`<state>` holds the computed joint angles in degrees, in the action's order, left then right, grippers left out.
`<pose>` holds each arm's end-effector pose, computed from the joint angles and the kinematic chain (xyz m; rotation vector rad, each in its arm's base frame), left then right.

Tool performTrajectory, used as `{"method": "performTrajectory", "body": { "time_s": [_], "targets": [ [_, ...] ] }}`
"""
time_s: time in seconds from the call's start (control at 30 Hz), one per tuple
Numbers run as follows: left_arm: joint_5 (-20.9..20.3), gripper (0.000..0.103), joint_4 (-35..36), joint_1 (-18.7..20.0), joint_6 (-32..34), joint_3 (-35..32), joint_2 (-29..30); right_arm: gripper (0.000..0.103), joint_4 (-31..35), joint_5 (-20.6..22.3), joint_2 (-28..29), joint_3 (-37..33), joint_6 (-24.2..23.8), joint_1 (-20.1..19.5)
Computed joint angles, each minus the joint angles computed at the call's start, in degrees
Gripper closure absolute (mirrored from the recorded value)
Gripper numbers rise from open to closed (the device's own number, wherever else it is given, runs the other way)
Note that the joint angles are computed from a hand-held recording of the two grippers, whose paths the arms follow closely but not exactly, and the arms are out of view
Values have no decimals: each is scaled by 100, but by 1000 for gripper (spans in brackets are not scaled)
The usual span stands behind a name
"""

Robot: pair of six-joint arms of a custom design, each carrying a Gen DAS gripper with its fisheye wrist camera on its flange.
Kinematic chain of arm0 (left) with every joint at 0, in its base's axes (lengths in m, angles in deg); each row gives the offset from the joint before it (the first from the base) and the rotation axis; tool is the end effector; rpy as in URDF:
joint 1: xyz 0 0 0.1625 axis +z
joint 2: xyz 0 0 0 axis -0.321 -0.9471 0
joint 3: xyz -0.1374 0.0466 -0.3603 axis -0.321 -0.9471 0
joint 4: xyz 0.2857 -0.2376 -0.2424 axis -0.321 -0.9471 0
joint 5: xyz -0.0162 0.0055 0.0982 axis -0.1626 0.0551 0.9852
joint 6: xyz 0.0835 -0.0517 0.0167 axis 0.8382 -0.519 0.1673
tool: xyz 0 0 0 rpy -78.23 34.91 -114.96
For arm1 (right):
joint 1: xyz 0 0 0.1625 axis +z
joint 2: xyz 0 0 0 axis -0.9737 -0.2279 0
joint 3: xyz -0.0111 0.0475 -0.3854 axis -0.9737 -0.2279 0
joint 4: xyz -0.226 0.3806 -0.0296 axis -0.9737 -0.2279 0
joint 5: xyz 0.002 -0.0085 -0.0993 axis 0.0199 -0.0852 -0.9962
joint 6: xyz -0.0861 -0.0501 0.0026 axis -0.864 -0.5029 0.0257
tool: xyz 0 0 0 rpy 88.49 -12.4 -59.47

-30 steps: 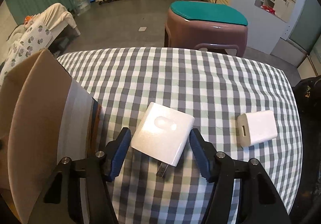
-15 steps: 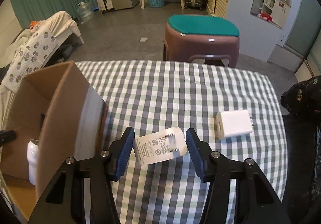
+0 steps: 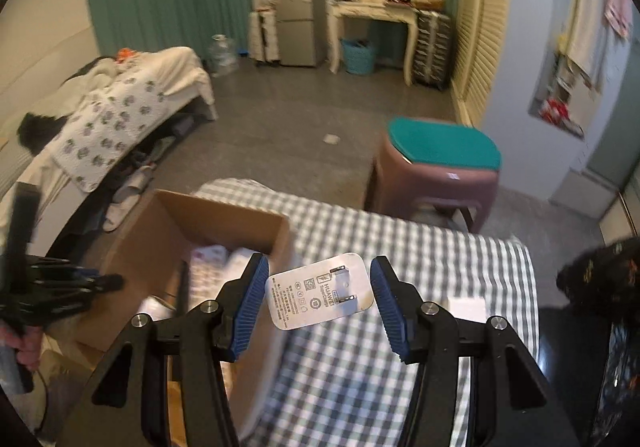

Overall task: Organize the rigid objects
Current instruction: 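Carry the white charger into the box and release it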

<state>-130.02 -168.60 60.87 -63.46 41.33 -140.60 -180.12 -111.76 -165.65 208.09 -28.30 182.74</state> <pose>-0.2355 -0.4740 0.1313 0.4694 2.4490 -0.3230 0.1958 -0.4284 0.2517 0.4225 -2.2875 0.8653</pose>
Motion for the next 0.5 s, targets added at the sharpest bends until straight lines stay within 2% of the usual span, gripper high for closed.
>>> {"method": "performTrajectory", "body": {
  "time_s": [0.2, 0.5],
  "targets": [
    [18, 91, 29, -13, 7, -51, 53, 50, 172, 217, 631, -400, -125, 228],
    [-37, 91, -41, -1, 48, -41, 46, 50, 435, 431, 1636, -906, -142, 133]
  ]
}}
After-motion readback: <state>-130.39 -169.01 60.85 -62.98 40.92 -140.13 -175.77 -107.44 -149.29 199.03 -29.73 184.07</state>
